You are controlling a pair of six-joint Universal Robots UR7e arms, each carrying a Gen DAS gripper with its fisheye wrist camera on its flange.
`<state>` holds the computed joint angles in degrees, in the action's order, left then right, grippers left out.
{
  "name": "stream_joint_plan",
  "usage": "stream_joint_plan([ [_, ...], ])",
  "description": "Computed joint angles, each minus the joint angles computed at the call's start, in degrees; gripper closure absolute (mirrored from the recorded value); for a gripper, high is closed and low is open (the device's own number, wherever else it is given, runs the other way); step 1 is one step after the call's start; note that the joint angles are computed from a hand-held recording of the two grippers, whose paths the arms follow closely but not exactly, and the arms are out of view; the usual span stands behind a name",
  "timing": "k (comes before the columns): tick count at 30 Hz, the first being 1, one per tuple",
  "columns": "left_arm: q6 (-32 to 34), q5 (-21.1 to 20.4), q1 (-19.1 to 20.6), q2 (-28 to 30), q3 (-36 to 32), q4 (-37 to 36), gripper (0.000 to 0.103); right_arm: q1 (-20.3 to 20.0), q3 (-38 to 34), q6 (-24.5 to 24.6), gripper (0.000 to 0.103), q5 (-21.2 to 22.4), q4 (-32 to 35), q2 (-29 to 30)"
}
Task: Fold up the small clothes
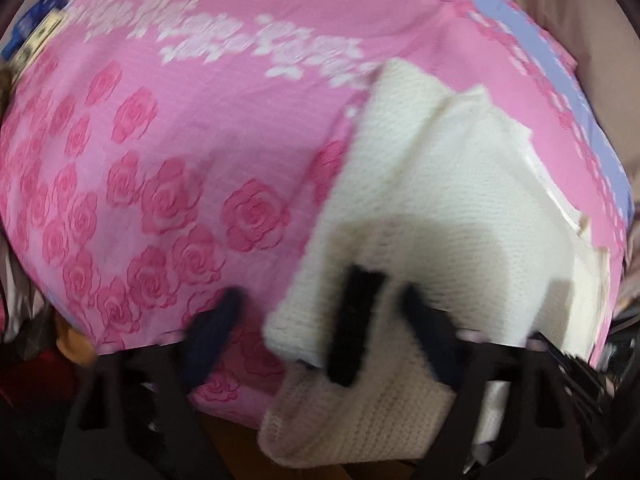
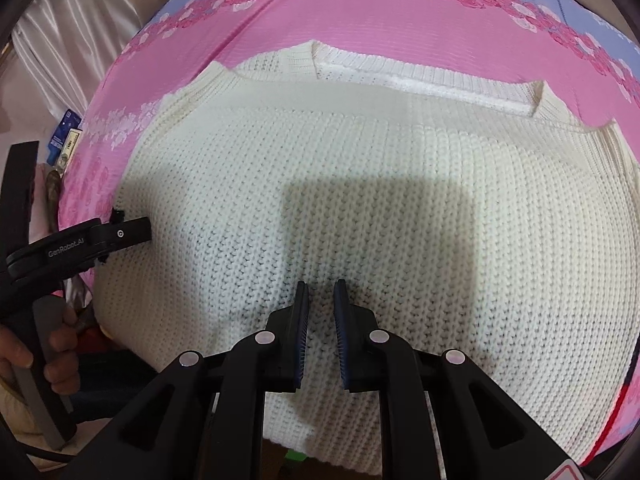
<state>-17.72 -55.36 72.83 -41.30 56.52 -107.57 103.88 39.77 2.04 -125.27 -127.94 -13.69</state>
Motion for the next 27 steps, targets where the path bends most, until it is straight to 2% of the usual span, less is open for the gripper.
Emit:
stream_joint_plan([
  [1, 0.5, -1.2, -0.1, 0.0, -0.4, 0.5, 0.060, 0.0, 0.0, -0.3, 0.091, -0.1, -0.3, 0.1],
  [3, 0.9, -1.7, -0.6, 0.3, -1.1, 1.5, 0.073, 0.0, 0.0, -0.7, 0.091, -0.2, -0.7, 0.2],
  [4, 1.3, -1.3, -1.0, 0.4, -1.4, 1.8, 0.076, 0.0, 0.0, -0.9, 0.091, -0.1, -0.8, 0.3],
  [8, 1.5, -1.7, -1.7, 0.3, -1.4, 1.6, 0.079, -0.2, 0.6, -1.6, 0.090, 0.4, -2.1, 0.1],
  [11, 1.3, -2.2, -2.0, -0.4, -1.0, 1.4, 0.080, -0.3, 4.4, -1.6, 0.090, 1.3, -5.2, -2.1],
  [13, 1.6, -2.8, -2.2, -1.2, -0.5, 1.0, 0.081, -0.1, 9.3, -1.7, 0.087, 1.7, -9.6, -4.9],
  [18, 5.8, -4.9, -5.0, -2.3, 0.5, -1.5, 0.082, 0.3, 21.9, -1.2, 0.081, -1.8, -20.7, -12.4],
  [21, 10.3, -6.2, -7.8, -1.3, 0.4, -2.5, 0.083, -0.4, 31.2, 1.8, 0.078, -2.7, -27.4, -18.5],
  [27, 19.6, -11.4, -13.3, 0.9, 2.0, -2.2, 0.083, -2.3, 46.8, 8.5, 0.077, -6.3, -38.5, -28.7],
])
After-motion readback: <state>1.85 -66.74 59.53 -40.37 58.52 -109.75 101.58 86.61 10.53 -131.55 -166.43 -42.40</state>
